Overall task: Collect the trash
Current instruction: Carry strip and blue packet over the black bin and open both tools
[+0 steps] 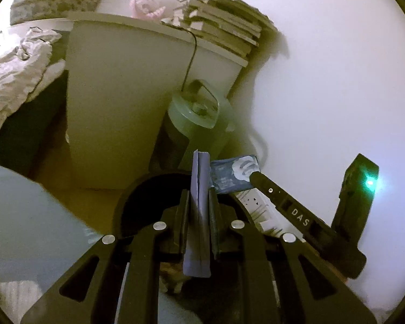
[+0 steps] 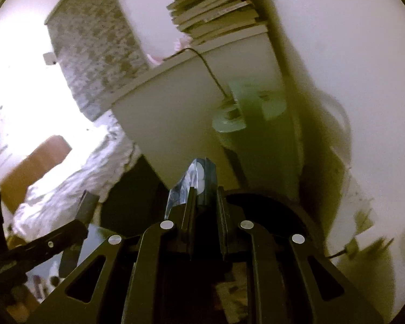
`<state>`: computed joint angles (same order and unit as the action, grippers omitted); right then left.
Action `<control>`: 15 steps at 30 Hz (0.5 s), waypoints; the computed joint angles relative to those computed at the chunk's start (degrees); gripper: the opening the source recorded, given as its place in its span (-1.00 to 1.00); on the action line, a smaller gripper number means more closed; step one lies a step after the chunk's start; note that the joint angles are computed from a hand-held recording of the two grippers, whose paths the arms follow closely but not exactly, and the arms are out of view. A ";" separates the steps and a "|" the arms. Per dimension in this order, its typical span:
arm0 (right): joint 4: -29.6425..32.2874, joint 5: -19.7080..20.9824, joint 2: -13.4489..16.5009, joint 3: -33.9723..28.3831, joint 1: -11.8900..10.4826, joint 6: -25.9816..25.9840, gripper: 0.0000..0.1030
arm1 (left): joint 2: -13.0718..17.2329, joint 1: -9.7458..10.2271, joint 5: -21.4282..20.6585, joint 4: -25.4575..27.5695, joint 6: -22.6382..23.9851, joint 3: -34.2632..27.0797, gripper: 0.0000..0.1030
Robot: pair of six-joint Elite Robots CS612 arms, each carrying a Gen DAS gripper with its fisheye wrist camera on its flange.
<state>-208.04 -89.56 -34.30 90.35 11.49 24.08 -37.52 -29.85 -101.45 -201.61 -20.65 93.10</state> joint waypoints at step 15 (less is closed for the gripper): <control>-0.49 -1.72 0.03 0.77 -0.70 1.00 -0.71 | 1.86 -0.76 -0.68 3.83 0.48 -2.70 -0.72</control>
<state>-208.54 -91.28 -34.27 91.11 10.79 25.07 -35.67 -30.61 -102.12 -197.77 -20.17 90.40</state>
